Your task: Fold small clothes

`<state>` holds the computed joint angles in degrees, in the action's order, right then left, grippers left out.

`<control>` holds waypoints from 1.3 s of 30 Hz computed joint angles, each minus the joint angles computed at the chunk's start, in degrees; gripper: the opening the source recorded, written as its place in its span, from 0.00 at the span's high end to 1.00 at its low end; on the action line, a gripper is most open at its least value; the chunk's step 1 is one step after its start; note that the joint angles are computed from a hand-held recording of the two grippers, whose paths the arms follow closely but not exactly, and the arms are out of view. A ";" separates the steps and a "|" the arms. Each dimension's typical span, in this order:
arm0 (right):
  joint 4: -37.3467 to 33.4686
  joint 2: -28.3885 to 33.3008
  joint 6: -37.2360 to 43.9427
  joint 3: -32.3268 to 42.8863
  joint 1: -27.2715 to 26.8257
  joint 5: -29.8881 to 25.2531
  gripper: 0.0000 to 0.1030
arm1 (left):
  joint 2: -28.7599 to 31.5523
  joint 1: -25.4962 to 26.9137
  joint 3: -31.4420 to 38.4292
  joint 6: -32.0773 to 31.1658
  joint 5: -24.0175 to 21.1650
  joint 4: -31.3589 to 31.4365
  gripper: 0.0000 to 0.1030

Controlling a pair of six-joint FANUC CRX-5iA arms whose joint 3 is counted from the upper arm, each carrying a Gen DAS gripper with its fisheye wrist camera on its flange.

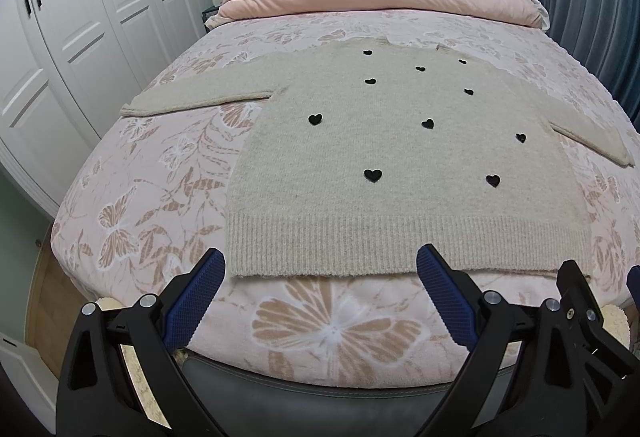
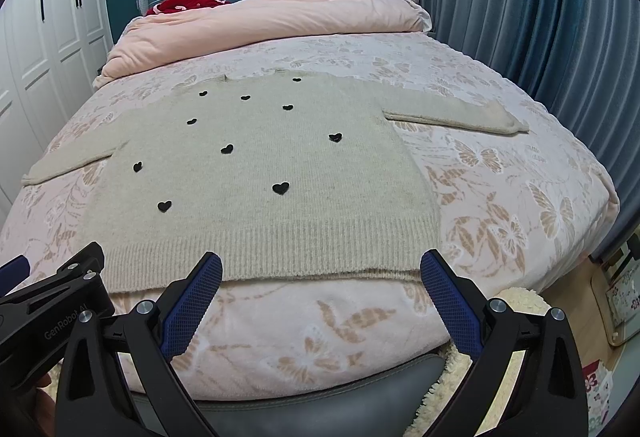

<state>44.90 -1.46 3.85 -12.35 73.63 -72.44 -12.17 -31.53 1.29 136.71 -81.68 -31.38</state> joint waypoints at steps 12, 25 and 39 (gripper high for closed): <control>0.01 0.14 0.05 0.11 0.01 -0.04 0.05 | 0.16 -0.10 0.16 0.08 -0.10 -0.06 0.09; -0.20 -0.02 -0.38 -0.36 0.19 0.06 0.05 | 0.08 -0.05 0.09 -0.01 -0.19 -0.06 0.09; -7.79 -2.14 5.95 -2.73 -4.20 9.09 0.05 | -2.71 5.99 -5.68 -3.53 5.92 7.70 0.05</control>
<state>37.11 -3.60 9.80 -15.08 69.43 -63.35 -14.88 -25.54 -4.39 133.18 -75.76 -23.68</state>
